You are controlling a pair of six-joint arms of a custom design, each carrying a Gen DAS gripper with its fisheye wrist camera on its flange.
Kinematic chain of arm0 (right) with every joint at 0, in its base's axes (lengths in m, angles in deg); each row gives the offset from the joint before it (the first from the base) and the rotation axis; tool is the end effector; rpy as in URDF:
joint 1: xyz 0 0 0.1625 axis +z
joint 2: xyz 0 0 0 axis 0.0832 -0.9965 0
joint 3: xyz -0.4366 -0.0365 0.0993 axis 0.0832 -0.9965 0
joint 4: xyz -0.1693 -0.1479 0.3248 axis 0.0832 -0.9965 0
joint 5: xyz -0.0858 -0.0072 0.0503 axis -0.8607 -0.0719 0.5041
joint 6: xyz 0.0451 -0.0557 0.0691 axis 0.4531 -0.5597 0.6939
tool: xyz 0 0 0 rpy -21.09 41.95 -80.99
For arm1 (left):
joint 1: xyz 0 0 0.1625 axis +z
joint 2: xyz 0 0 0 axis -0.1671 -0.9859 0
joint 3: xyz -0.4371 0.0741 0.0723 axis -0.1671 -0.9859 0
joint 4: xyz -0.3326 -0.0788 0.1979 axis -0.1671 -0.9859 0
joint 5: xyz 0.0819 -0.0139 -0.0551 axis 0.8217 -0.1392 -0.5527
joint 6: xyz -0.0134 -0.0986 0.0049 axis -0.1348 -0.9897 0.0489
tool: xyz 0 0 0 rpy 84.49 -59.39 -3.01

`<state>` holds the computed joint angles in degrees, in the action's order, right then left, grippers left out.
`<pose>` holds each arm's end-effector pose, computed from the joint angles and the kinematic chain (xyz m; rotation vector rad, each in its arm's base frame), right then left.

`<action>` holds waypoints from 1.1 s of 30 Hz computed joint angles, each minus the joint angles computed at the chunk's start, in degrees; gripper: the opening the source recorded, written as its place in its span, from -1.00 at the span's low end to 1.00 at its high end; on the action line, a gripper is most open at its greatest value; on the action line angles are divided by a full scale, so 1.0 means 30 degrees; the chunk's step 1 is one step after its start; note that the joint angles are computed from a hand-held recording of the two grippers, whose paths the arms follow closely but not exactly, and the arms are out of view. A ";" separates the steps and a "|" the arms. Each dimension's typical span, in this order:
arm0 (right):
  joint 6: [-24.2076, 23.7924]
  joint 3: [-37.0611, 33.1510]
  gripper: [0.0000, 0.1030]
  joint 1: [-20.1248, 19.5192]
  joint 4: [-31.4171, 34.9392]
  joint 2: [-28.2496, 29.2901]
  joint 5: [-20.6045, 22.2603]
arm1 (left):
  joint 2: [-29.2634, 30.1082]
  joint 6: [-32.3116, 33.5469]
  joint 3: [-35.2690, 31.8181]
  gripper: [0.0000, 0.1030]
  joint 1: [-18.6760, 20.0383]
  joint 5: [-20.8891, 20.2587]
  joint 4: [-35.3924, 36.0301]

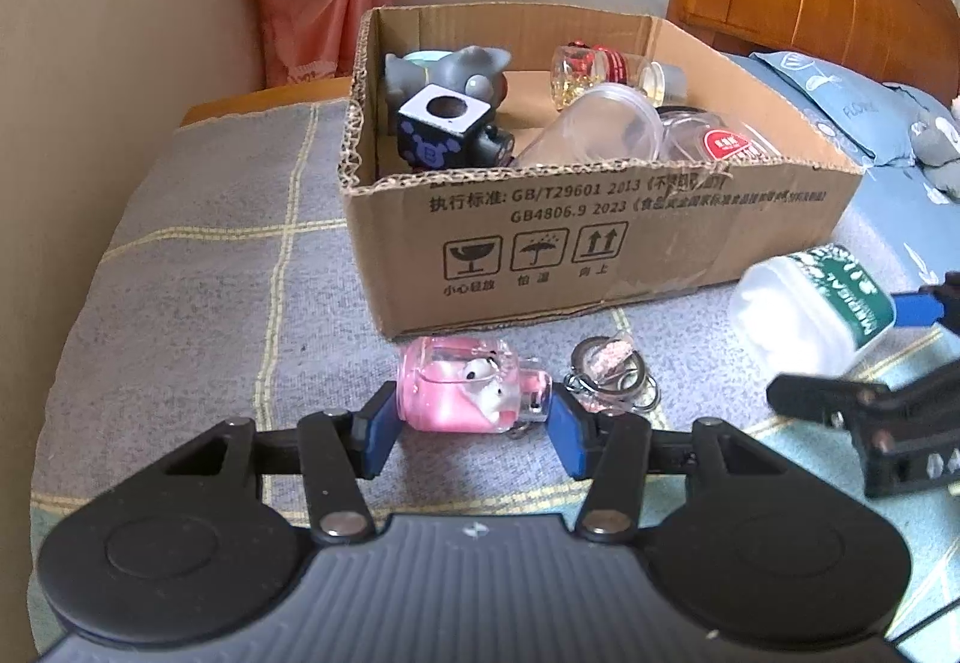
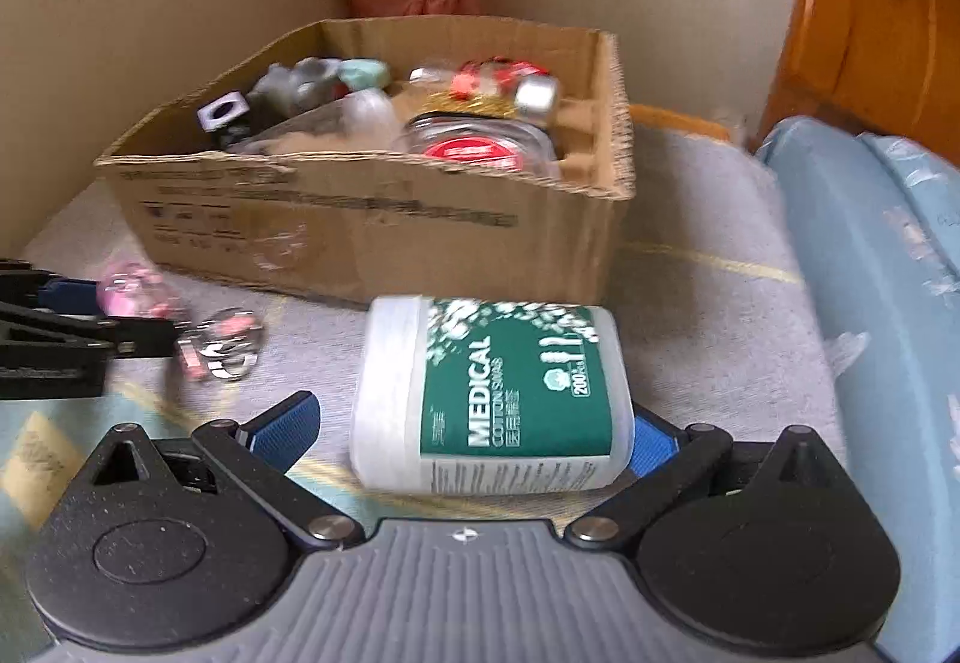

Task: Organize rigid objects
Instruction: 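Grasp the pink keychain with the left tool while the right tool grasps the MEDICAL bottle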

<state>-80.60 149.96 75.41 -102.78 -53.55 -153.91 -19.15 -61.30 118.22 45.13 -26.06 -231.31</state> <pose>0.0077 -0.6320 0.3388 0.9812 -2.3860 0.5771 -0.3814 -0.5424 -0.0377 0.0891 2.2064 -0.9186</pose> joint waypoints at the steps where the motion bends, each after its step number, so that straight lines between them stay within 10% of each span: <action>1: 0.0023 0.0045 1.00 -0.0054 0.0677 -0.0260 0.0237 | -0.0010 -0.0101 -0.0025 0.00 0.0025 -0.0064 -0.0020; 33: -0.0793 -0.1026 1.00 0.0633 0.0857 0.1173 -0.1873 | 0.0484 -0.0675 -0.1184 0.26 0.0339 0.0185 0.1121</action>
